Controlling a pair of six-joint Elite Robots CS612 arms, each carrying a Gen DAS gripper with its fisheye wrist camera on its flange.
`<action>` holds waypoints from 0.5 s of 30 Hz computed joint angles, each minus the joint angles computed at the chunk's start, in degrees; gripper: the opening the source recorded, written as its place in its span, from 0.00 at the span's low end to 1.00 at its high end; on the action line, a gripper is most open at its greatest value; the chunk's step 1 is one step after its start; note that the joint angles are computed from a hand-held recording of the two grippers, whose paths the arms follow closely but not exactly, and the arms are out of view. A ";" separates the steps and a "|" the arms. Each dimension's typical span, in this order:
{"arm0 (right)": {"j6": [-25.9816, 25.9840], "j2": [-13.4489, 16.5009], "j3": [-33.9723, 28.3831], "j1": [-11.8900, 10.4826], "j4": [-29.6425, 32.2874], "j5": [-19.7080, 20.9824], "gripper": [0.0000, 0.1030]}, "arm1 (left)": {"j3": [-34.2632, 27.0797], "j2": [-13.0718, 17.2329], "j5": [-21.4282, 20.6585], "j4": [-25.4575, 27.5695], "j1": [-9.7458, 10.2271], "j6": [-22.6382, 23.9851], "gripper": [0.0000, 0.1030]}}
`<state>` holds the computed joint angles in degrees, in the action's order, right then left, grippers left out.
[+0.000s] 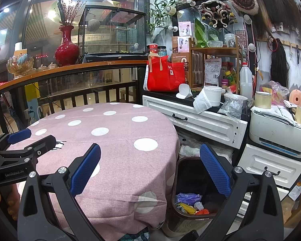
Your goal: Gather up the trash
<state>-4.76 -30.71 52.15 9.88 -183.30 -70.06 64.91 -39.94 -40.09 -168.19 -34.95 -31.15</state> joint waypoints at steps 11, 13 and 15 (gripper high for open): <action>-0.03 -0.05 0.06 0.01 0.04 0.00 0.95 | -0.14 -0.14 0.35 0.57 -0.02 -0.18 0.95; -0.02 -0.05 0.01 0.01 0.13 0.00 0.95 | -0.15 -0.15 0.38 0.66 -0.03 -0.20 0.95; -0.05 -0.14 0.45 0.02 -0.17 0.01 0.95 | -0.21 -0.13 0.48 0.75 -0.03 -0.08 0.95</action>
